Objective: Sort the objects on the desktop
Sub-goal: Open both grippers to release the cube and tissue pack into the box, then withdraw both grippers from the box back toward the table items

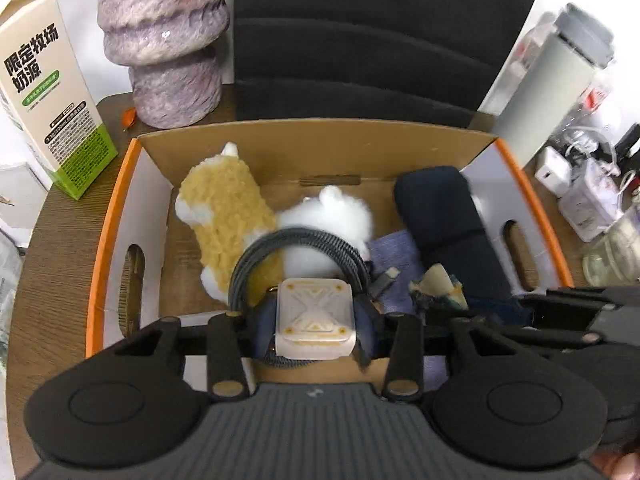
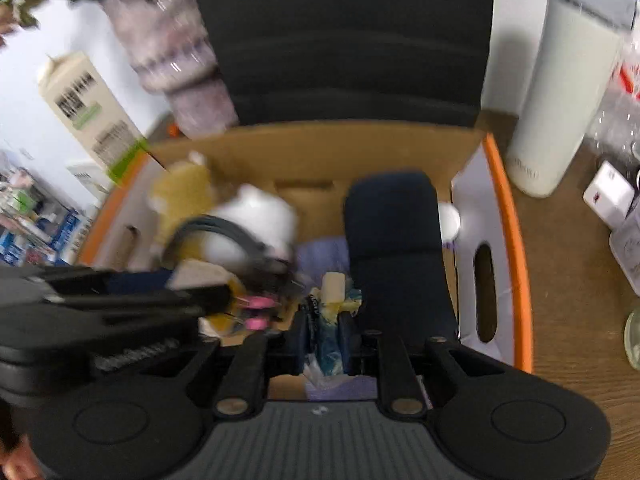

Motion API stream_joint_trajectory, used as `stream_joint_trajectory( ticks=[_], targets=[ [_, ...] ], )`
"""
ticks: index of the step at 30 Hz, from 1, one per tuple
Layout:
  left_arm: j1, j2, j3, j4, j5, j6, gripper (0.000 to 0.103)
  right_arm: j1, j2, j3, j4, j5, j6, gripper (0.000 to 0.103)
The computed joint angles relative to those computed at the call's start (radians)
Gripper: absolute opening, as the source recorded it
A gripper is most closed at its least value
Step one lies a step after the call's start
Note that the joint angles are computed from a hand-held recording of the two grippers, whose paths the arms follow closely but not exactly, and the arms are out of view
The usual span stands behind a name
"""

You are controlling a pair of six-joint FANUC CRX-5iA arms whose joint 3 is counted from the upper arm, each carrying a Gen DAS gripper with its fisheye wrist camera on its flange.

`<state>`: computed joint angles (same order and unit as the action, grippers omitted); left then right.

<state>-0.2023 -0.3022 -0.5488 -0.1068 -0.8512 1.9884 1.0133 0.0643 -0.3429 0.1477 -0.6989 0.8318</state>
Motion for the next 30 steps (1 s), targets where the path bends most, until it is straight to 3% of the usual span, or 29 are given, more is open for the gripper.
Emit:
stream_joint_trajectory(
  ticks=[1,4,6,10,13,15,17,22,30],
  targets=[
    [0.011,-0.004,-0.009,0.016,0.009,-0.026,0.043,-0.013,0.0,-0.003,-0.047,0.022,0.026,0.023],
    [0.041,-0.045,-0.034,0.043,0.022,-0.057,0.043,-0.033,-0.009,-0.009,-0.133,0.074,0.06,0.039],
    [0.039,-0.07,-0.025,0.031,0.009,-0.045,0.055,-0.025,-0.04,-0.029,-0.116,0.093,0.023,0.048],
    [0.024,-0.14,-0.003,-0.022,-0.03,-0.007,0.072,0.028,-0.115,-0.069,0.071,0.058,-0.102,0.05],
    [0.019,-0.176,0.02,-0.031,-0.097,0.007,0.077,0.089,-0.178,-0.131,0.285,0.0,-0.223,0.066],
    [-0.007,-0.188,0.044,-0.065,-0.149,0.031,0.081,0.126,-0.216,-0.157,0.356,-0.055,-0.261,0.07],
    [-0.057,-0.2,0.076,-0.138,-0.208,0.101,0.086,0.138,-0.243,-0.177,0.396,-0.077,-0.28,0.07],
    [-0.287,-0.22,0.14,-0.388,-0.347,0.343,0.093,0.219,-0.327,-0.303,0.665,-0.115,-0.464,0.075],
    [-0.591,-0.21,0.178,-0.61,-0.511,0.56,0.094,0.32,-0.43,-0.438,0.871,-0.13,-0.678,0.075]
  ],
)
